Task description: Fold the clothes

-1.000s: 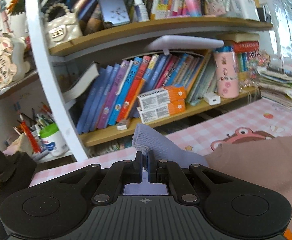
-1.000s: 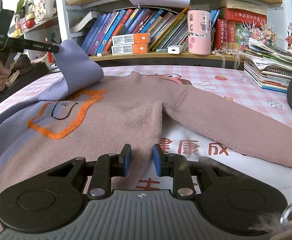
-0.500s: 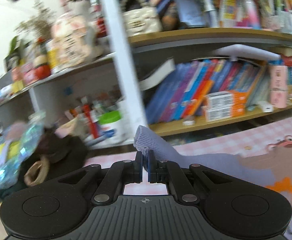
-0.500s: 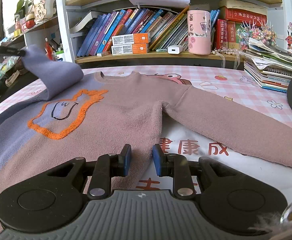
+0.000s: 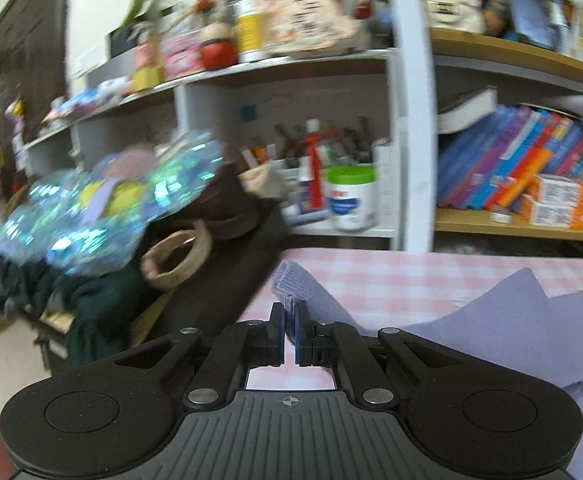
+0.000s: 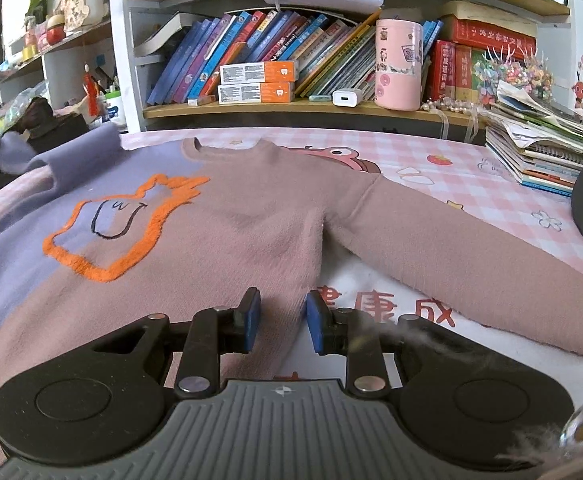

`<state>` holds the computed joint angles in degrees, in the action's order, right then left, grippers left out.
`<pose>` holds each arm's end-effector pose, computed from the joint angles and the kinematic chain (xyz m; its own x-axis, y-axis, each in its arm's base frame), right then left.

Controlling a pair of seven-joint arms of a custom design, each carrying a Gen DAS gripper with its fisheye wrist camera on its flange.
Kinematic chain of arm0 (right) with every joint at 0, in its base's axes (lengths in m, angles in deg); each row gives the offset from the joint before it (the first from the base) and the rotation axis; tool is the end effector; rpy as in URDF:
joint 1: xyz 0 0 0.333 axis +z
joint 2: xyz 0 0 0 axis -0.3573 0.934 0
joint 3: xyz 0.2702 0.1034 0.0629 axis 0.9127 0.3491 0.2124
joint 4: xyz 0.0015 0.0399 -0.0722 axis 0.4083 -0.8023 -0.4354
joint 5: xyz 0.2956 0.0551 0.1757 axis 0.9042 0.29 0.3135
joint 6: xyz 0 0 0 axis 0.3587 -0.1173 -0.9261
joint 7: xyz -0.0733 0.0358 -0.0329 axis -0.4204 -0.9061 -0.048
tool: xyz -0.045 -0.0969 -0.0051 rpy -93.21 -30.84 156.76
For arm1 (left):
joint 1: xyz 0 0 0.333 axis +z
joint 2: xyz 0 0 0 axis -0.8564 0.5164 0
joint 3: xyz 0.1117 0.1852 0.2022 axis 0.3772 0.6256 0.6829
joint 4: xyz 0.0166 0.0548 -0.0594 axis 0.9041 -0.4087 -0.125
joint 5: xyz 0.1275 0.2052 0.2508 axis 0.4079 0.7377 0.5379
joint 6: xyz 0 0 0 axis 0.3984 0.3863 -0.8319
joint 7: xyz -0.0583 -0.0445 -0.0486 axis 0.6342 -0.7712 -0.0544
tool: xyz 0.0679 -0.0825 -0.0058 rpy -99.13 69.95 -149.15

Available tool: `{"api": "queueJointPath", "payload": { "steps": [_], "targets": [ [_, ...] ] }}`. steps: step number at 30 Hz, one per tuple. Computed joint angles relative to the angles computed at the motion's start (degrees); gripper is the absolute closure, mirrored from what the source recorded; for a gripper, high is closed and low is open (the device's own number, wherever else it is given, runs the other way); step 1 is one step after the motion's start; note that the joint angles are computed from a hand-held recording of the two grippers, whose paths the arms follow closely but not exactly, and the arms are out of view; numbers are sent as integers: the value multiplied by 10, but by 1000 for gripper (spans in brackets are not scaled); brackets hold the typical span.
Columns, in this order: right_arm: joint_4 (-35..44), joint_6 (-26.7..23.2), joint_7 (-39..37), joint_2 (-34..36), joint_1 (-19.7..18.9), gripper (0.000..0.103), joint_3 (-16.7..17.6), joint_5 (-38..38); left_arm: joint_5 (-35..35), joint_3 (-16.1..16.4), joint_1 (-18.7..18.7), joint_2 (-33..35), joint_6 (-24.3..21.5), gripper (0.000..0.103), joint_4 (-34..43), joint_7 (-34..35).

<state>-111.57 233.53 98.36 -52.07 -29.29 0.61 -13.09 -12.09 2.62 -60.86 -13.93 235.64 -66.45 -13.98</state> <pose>0.6311 0.1067 0.4157 0.3162 -0.9469 -0.0586 -0.5483 -0.1319 -0.8258 0.7052 0.0367 0.4823 0.3960 -0.9143 -0.0851 -0.4105 -0.0934 -0.9071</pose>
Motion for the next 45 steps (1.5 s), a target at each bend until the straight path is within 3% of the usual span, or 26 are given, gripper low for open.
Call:
{"api": "queueJointPath", "payload": {
  "steps": [3, 8, 11, 14, 16, 17, 18, 19, 21, 22, 24, 25, 27, 32, 34, 36, 38, 41, 45],
  "targets": [
    [10, -14, 14, -1, 27, 86, -34, -12, 20, 16, -2, -9, -4, 99, -14, -24],
    [23, -29, 35, 0, 69, 89, -85, -28, 23, 1, 27, -17, 13, 98, -27, 5],
    [26, -35, 37, 1, 71, 89, -89, -27, -22, -22, 46, -18, 7, 89, -31, 50],
    [27, -37, 38, 1, 74, 89, -92, -24, -26, -6, 32, -34, -2, 60, -54, 31],
    [27, -37, 39, 0, 76, 89, -94, -22, 33, 19, 11, -58, 29, 58, -88, -24],
    [27, -37, 39, 0, 77, 89, -95, -22, 50, 13, 13, -69, 56, 58, -107, -24],
    [27, -36, 40, 0, 78, 89, -96, -21, 71, -8, 29, -79, 80, 58, -122, -23],
    [27, -35, 40, 0, 78, 89, -96, -20, 55, -50, 58, -85, 103, 58, -138, 16],
    [26, -33, 41, 1, 77, 89, -94, -18, -20, -150, 127, -92, 140, 58, -178, 140],
    [26, -32, 42, 1, 76, 89, -93, -16, -92, -200, 158, -94, 157, 58, -203, 234],
    [26, -31, 46, 1, 76, 89, -92, -14, -204, -300, 218, -84, 164, 58, -231, 363],
    [26, -31, 48, 1, 77, 88, -93, -14, -213, -350, 250, -72, 157, 58, -229, 380],
    [27, -34, 52, 1, 76, 88, -94, -13, -249, -398, 271, -48, 147, 53, -218, 414],
    [35, -43, 47, 5, 63, 87, -82, 3, -284, -380, 224, -15, 118, 52, -170, 431],
    [42, -46, 52, 9, 70, 90, -90, 5, -287, -351, 193, -16, 102, 64, -162, 432],
    [54, -49, 69, 15, 87, 93, -112, -2, -281, -326, 167, -17, 85, 88, -153, 427],
    [72, -52, 92, 27, 104, 94, -135, -13, -314, -334, 168, -17, 81, 94, -155, 454],
    [115, -61, 146, 56, 147, 96, -192, -49, -333, -325, 156, -27, 90, 96, -170, 468],
    [236, -119, 258, 128, 219, 97, -310, -136, -370, -341, 159, -36, 107, 96, -192, 501]
  ]
}}
